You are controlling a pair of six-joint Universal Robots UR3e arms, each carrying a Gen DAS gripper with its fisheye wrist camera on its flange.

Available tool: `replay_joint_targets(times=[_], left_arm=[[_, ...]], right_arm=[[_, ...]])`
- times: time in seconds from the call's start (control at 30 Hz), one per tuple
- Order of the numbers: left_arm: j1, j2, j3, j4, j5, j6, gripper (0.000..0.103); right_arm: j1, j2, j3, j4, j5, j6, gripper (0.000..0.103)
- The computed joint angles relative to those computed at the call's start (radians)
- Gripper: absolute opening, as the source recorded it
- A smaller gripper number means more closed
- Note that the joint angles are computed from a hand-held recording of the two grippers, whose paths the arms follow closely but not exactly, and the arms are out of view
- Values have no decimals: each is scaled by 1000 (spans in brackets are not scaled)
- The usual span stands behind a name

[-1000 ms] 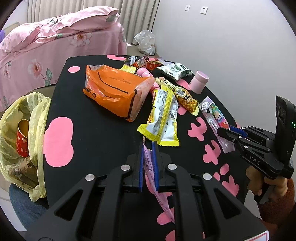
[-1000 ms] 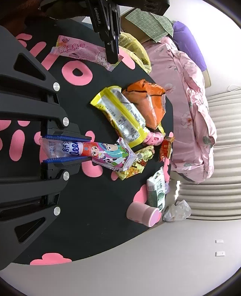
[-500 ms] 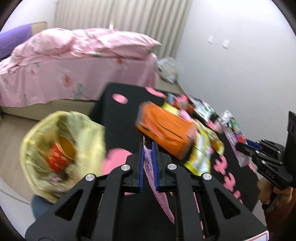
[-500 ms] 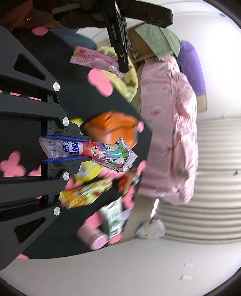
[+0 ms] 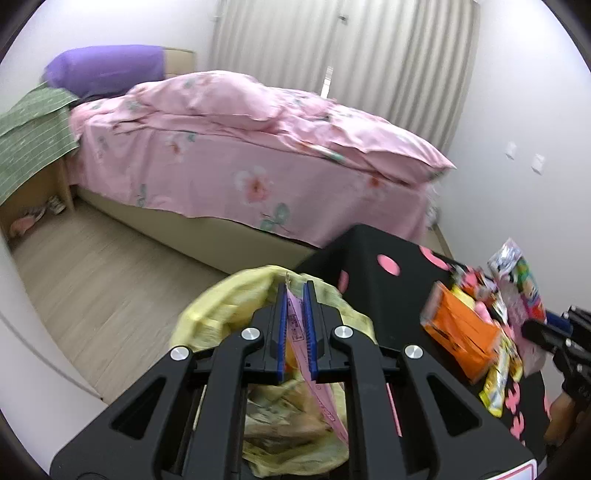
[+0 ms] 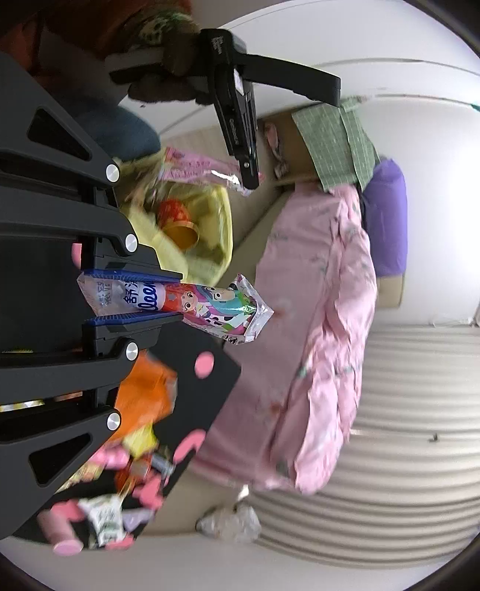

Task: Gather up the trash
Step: 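Carry both wrappers over the yellow bin and open both grippers, then swing both grippers back toward the table items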

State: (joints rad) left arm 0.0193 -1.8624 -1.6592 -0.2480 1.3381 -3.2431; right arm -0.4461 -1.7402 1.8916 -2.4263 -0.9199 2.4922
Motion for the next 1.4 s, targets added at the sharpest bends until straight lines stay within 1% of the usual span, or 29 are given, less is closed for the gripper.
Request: replay_joint_targets(times=[0.1,0.23,0.3,0.37,0.4,0.53,0.57,0.7,0.77,0.87,0.9,0.93,0.97,1.0,1.03,1.07,1.1,1.13,1.17,1.2,1.3,1.4], left_arm=[[39,-4,-34,49,-12,-37,8],[70,-52,-47,127,-65,-80,8],[64,-106,-25,170,-54,-94,8],[63,-147,7,160,-53,-100,8],[61,-180,37,132,-51,-101,8],[39,-260,109,65,-11,-92,8],[38,-273,119,54,-4,-89,8],[38,-327,162,10,15,-104,8],[45,-342,170,0,2,-110,8],[58,-341,172,-15,-36,-116,9],[65,-339,173,-21,-56,-122,14],[74,-334,168,-22,-81,-129,23],[85,-329,164,-24,-108,-140,28],[88,-324,162,-24,-120,-148,37],[94,-315,155,-20,-137,-153,40],[94,-305,151,-19,-138,-155,40],[89,-293,150,-18,-124,-155,42],[82,-279,149,-15,-102,-154,45],[79,-267,147,-14,-90,-155,46],[76,-252,144,-10,-77,-160,48],[73,-207,135,-6,-52,-180,51],[58,-172,135,-2,-30,-184,52]], right_arm=[[89,118,-85,-19,-6,25,15],[188,292,-210,-18,-6,38,15],[231,407,-312,12,-14,45,15],[260,519,-422,61,-22,46,15],[269,556,-456,73,-27,49,15],[306,745,-672,192,-39,64,15],[313,771,-700,205,-48,65,15],[349,878,-815,233,-155,70,15],[345,894,-826,241,-169,77,15],[327,882,-800,225,-149,73,15],[321,878,-792,224,-142,68,15],[317,873,-784,221,-137,66,15],[315,867,-774,216,-133,65,15],[314,861,-762,207,-131,68,15],[313,854,-751,199,-132,73,16],[312,848,-746,203,-129,74,18],[309,844,-745,214,-118,73,27],[303,830,-732,221,-102,68,39],[295,811,-707,219,-86,62,43],[288,792,-683,213,-75,56,45],[270,724,-605,166,-67,48,45],[227,648,-537,167,-32,31,45]])
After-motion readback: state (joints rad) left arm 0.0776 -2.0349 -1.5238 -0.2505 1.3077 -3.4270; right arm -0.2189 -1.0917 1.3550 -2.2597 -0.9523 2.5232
